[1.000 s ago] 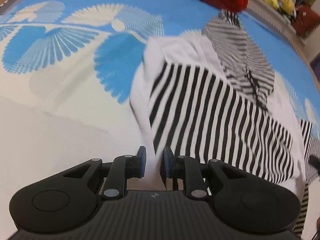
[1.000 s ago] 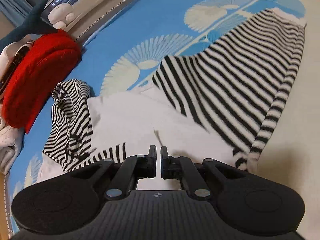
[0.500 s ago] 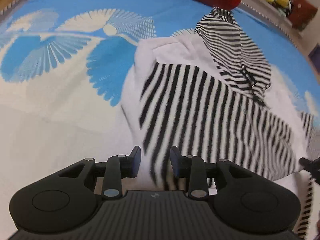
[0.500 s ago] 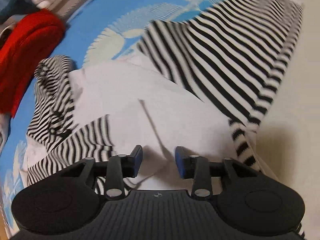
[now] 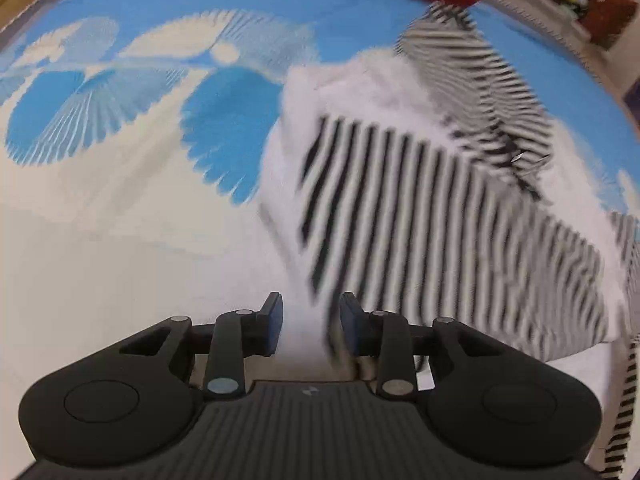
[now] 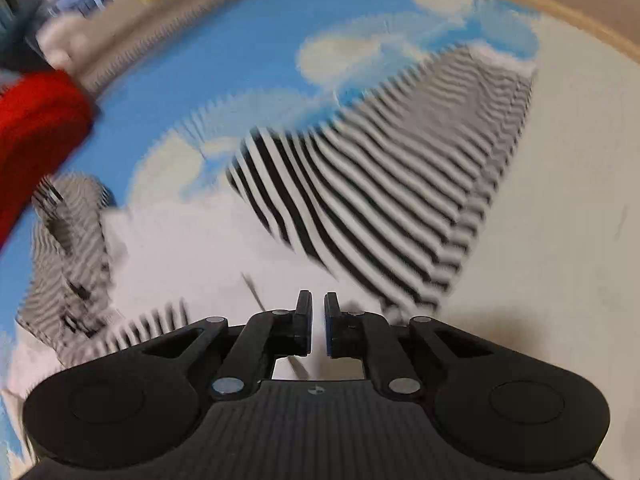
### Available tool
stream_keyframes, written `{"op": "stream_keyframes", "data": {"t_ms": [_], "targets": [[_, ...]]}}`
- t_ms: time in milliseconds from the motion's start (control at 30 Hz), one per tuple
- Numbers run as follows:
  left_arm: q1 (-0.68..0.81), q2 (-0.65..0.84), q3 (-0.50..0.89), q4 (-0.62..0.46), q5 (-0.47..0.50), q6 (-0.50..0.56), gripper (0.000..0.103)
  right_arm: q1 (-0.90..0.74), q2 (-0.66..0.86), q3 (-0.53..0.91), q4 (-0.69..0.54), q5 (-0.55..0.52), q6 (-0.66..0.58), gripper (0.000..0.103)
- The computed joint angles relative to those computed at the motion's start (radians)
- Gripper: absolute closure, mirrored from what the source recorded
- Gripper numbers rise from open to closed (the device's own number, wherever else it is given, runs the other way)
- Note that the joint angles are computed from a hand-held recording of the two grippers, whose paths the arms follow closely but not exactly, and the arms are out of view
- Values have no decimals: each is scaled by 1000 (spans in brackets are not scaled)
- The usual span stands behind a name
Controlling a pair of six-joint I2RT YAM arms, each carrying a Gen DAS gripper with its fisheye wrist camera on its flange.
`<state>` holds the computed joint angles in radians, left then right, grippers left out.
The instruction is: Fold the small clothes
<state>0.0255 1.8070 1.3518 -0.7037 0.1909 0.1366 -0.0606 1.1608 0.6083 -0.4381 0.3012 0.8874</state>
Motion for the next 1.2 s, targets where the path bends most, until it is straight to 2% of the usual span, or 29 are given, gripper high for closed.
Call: {"op": "stream_keyframes", "data": {"t_ms": [33, 67, 100, 167, 233, 267, 333, 400, 467, 600, 667, 800, 967, 1100, 1200], "targets": [[-6, -7, -5, 5, 15, 3, 67, 11, -42, -19, 49, -1, -37, 95], [-12, -6, -8, 4, 22, 4, 67, 19, -81, -38, 93, -24, -78, 86], [-19, 1, -9, -1, 18, 4, 67, 19, -90, -45, 129, -72, -114, 71], [-35, 21, -13, -13, -21, 10, 67, -14, -55, -49, 169, -234, -129, 59], [-48, 21, -30, 5, -71, 18, 67, -53, 76, -4, 106, -368, -133, 59], [-46, 20, -31, 7, -78, 23, 67, -66, 147, 12, 69, -400, -128, 61], [-35, 14, -24, 8, -53, 5, 67, -81, 149, -22, 101, -400, -81, 64], [-29, -9, -31, 19, -14, -8, 67, -57, 124, 14, 66, -342, -120, 62], [-42, -27, -49, 34, 8, 1, 67, -39, 78, 6, 88, -291, -152, 59], [-73, 14, -41, -9, -24, 14, 67, -126, 155, 20, 40, -387, -153, 59], [-86, 1, -44, 0, -40, 11, 67, -144, 144, -2, 40, -379, -129, 59], [-98, -32, -56, 26, -34, -2, 66, -198, 59, -11, 58, -349, -201, 59], [-125, -36, -58, 36, -50, -4, 66, -428, -1, -17, 85, -385, -361, 59], [-139, -50, -74, 61, -56, 3, 66, -634, 49, -12, 159, -446, -470, 59], [-135, -50, -72, 63, -46, 2, 66, -818, 124, -10, 254, -530, -576, 59]]}}
